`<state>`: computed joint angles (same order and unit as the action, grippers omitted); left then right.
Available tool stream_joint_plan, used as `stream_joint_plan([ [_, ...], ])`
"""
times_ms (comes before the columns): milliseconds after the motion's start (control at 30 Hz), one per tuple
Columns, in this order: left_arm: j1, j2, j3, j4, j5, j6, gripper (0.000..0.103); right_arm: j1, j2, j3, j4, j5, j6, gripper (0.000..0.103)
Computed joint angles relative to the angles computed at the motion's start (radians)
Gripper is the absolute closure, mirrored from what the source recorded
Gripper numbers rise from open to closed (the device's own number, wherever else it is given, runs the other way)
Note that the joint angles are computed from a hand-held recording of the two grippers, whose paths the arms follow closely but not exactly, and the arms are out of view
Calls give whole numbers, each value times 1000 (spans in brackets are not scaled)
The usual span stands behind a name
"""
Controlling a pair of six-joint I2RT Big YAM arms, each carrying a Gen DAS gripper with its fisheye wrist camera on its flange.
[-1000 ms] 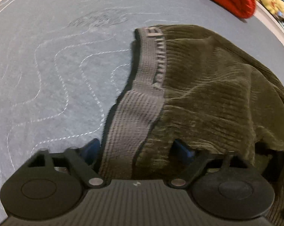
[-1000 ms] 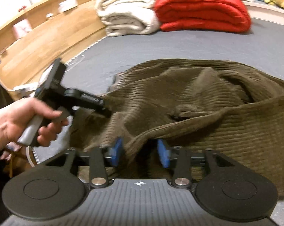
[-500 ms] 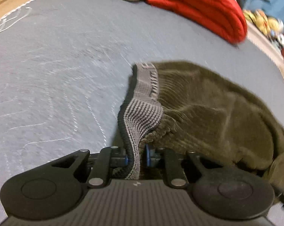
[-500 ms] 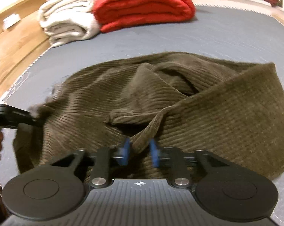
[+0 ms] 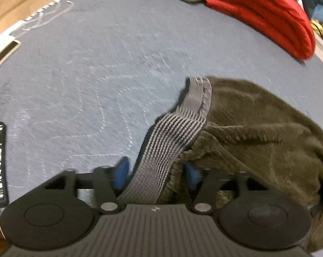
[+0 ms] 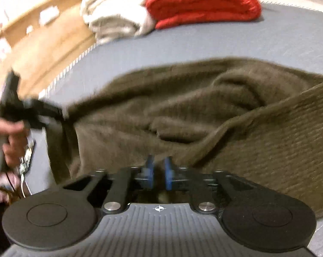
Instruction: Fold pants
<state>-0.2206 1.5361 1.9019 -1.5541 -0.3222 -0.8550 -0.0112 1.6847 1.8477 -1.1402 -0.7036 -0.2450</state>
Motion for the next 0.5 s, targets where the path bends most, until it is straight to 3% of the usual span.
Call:
stream_joint_plan([
  [67,-3,-17,11,-2,-14,-31,30,-20,-5,9,66,-8,64,55],
  [233,-59,-35,63,9,-157,-44,22,-82,-10,19,242,5,193,47],
  [367,-96,-59,49,124,-97,24,21,-120,38,72,347,122,282,29],
  [500,-154,-36,47,220,3,199,24,-140,139,176,322,247,311,26],
])
